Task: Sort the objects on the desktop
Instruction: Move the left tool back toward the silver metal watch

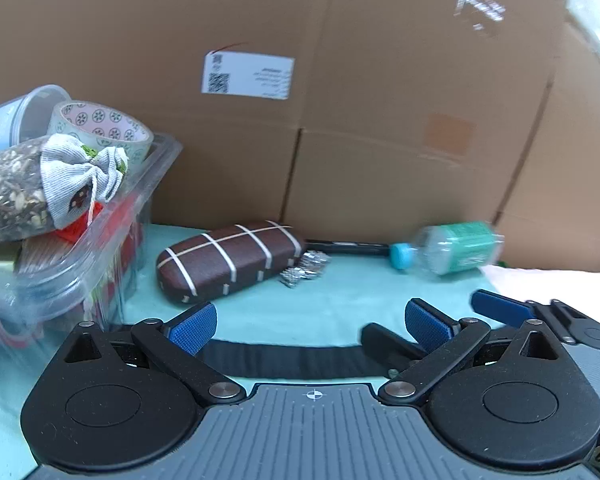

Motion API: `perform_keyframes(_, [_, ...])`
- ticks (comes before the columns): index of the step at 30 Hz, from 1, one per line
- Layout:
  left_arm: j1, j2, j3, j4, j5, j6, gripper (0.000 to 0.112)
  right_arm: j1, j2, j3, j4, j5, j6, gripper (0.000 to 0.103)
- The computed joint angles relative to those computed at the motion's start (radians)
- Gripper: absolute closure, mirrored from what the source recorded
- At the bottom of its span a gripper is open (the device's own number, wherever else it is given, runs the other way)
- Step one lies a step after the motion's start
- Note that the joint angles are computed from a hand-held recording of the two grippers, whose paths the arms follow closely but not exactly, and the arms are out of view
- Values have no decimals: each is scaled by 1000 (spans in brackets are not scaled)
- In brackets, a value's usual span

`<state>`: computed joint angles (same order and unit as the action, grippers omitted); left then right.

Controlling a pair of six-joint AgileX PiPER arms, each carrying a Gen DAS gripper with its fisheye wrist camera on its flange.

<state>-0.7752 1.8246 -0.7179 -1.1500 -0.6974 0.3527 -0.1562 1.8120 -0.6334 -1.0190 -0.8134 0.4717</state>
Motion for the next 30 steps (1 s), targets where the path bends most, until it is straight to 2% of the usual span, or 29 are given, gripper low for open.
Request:
perform_keyframes(3, [46,37,-37,22,26,-4,9,42,35,-63,46,85,-15,0])
perform_keyframes(16, [209,158,-201,111,159,37,12,124,199,-261,-14,169,34,0])
perform_keyframes(18, [235,163,-213,149,196,12,18,141,221,-292,-25,177,60,1])
perform_keyframes(20, [244,169,-212,205,193,-39,19,150,243,-323,-51,176,90,2])
perform_keyframes(22, [248,181,-227,215,196,-27,24,157,263,-364,-99,187,145,3])
perform_keyframes(24, [245,181,-239,196,210,1,35,158,282,-407,-160,195,216,7])
perform_keyframes(26, [263,175,-232,322,248,-101,36,160,296,-437,-193,201,257,8])
perform_keyframes(30, [311,199,-279,497,358,-252,55,174,322,-504,-316,241,387,14])
